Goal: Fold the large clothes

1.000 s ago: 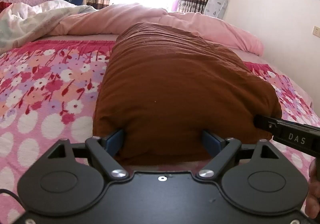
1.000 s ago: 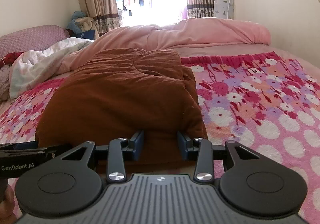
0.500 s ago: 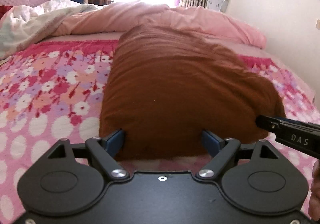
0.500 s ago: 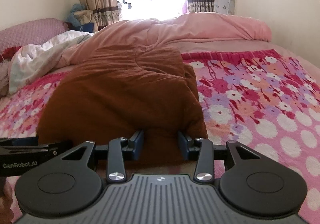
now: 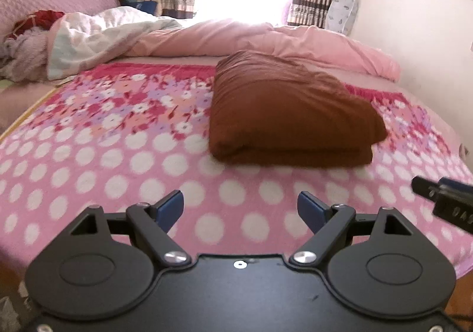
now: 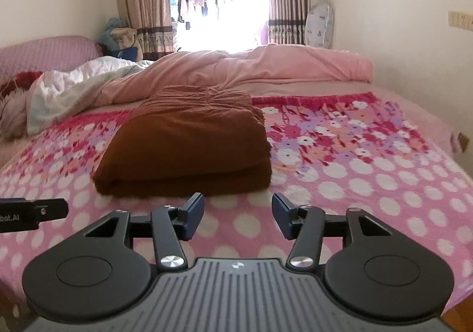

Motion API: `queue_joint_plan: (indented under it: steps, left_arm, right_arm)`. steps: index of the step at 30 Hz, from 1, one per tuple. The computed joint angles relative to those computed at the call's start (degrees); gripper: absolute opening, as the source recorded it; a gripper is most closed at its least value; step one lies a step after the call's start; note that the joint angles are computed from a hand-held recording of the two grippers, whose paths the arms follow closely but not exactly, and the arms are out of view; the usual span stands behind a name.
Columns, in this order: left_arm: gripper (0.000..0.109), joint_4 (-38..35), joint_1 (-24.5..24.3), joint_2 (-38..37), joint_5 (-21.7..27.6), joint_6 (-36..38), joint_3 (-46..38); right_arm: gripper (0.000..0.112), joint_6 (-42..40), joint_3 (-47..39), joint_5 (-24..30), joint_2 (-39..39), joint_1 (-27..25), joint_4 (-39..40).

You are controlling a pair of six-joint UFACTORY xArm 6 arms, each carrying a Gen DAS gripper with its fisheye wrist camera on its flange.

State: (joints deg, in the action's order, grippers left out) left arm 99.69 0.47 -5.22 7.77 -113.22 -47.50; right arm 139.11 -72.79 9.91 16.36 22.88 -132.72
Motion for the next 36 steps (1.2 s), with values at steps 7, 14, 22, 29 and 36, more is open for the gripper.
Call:
queue_joint_plan:
  steps: [7,14,22,29,36]
  left_arm:
    - [0.086,-3.5,-2.7,-8.8,3.3,1.1,10.6]
    - [0.086,-4.7,-4.2,-12.7,4.5,2.4,14.3]
    - [0.086,-5.1,-4.1,-12.5,3.8,2.7,14.5]
    - [0.086,-5.3,-4.0,-12.3,3.6,2.9,14.3]
    - [0.086,-7.7,-4.6,-12.0,4.5,5.5,14.1]
  right_arm:
    - [0.066,8.4,8.9,1.6,-6.6,1.6,-7.9]
    - [0.066,12.9,12.7,1.5,-8.9,2.2,-11.1]
    - [0.066,12.6,14.3,2.6,-10.0,2.5,-10.7]
    - [0.066,12.5,14.4,2.4,-10.1,2.4,-10.7]
    - [0.066,11.8,14.7,2.4,-10.3,2.3,-10.0]
